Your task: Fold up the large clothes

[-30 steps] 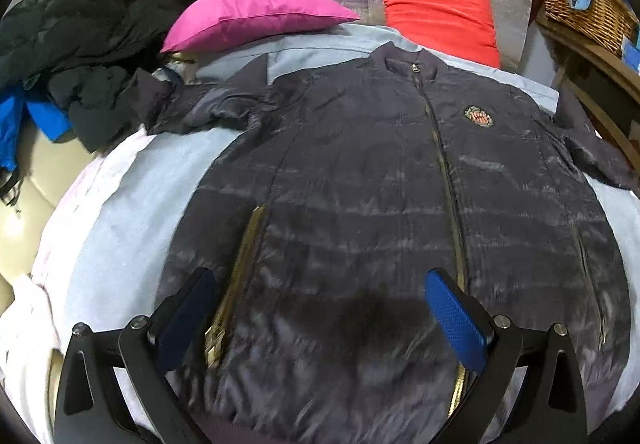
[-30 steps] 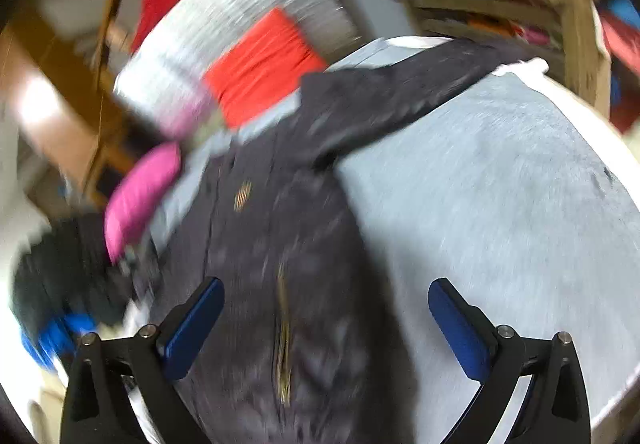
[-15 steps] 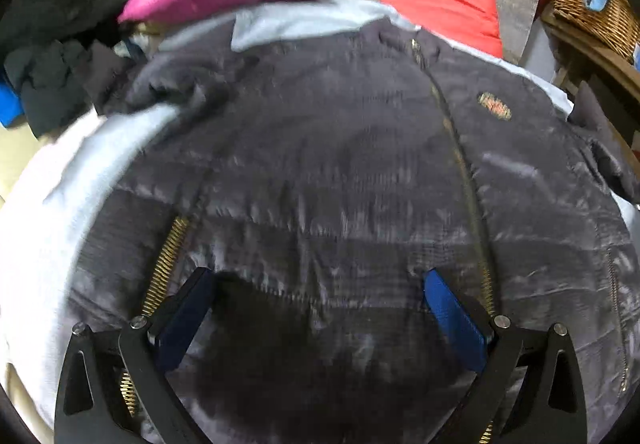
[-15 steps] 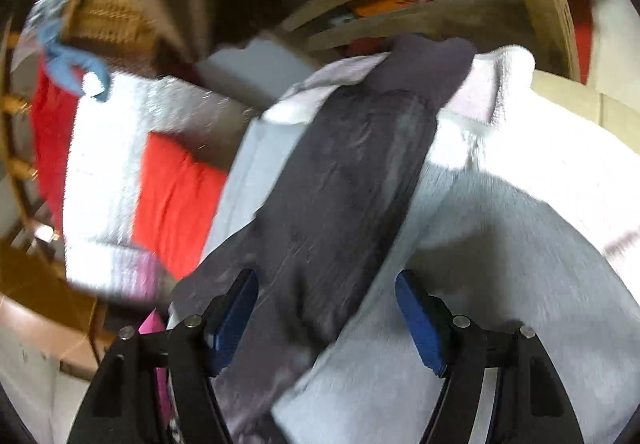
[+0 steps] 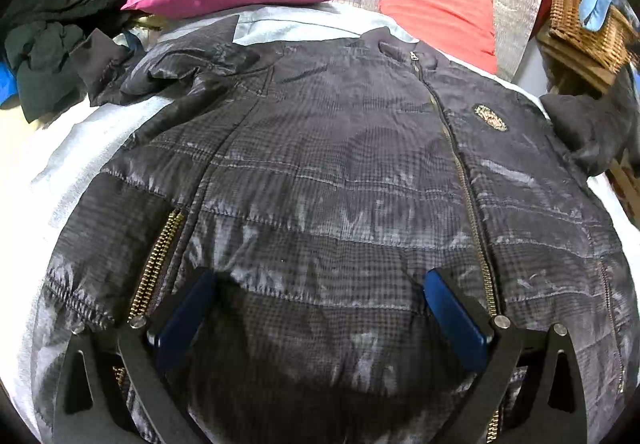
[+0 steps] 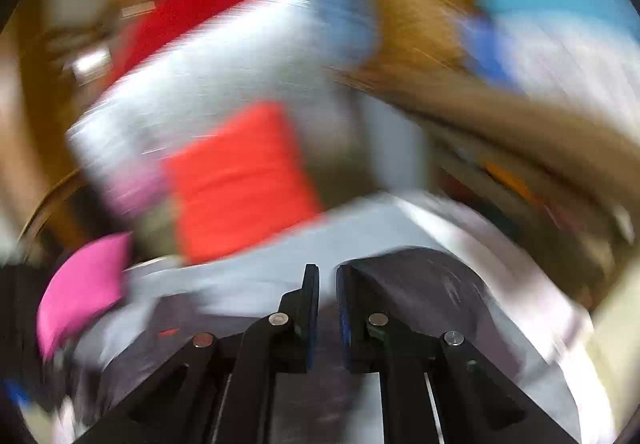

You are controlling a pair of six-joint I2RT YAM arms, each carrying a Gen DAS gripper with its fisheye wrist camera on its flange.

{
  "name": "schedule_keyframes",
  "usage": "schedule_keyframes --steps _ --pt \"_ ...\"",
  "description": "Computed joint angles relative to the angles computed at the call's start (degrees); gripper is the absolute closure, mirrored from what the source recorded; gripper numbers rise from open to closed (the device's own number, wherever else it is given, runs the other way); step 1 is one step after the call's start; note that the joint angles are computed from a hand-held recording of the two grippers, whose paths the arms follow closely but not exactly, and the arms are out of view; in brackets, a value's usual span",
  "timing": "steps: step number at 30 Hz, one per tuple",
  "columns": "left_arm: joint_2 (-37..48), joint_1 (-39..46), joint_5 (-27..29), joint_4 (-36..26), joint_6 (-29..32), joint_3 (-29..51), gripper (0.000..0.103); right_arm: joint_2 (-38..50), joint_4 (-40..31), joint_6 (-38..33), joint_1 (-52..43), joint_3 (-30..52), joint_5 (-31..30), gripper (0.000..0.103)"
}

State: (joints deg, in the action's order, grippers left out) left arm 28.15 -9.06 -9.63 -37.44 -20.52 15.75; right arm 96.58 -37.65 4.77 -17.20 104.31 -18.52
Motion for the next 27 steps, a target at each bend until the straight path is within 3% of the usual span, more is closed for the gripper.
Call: schedule_keyframes --steps 3,4,5,6,7,11,14,16,19,21,23,27 --pt "-2.0 2.1 2.3 -0.7 0.8 -0.2 0.000 -7.9 1.6 -2.4 14.3 -6.1 3.5 0.091" --pt "-2.4 2.4 2.6 -1.1 0.9 -0.2 0.000 -8.7 0.8 -3.1 19.8 -7.6 5.0 0.082" --pt "-2.5 2.6 2.8 -1.0 1.0 -0.2 0.000 -8.8 0.4 -3.3 26.4 -10.4 7.1 0.068" --pt "-2.7 3.1 3.2 -1.1 1.3 -0.3 0.000 -8.4 0.6 -3.1 30.5 -13.2 8.2 0.017" --pt "-2.5 3.1 3.3 -0.8 1.3 -0.4 0.000 -7.5 0.9 -2.5 33.6 -15.9 9.2 0.000" --pt "-2.3 4.8 4.5 -0.1 2.5 -0.7 0.000 -10.0 5.1 3.3 37.8 -31.4 8.1 0.000" --pt "-0.9 1.9 1.4 0.4 1.2 -0.6 0.000 -15.2 9.9 6.4 31.6 -40.9 1.5 0.000" --pt "-0.2 0.3 -0.1 0.4 0.3 -0.4 0.000 -18.5 12.4 8.2 23.7 -44.9 -5.3 0.000" --pt "-0.5 0.8 0.2 0.5 0.6 -0.5 0.000 -23.8 16.3 14.7 6.7 -49.8 -20.5 0.000" --pt "0.0 0.1 -0.5 0.6 0.3 -0.4 0.000 -20.7 26.0 31.5 -6.2 -51.2 -33.0 0.000" --pt "0.6 -0.9 -1.6 0.7 -0.3 -0.3 0.000 -15.4 36.5 45.0 -11.9 -50.7 -40.6 0.000" --pt "0.4 -0.4 -1.2 0.8 0.1 -0.4 0.000 -4.7 48.8 58.6 -11.5 -43.4 -43.0 0.000"
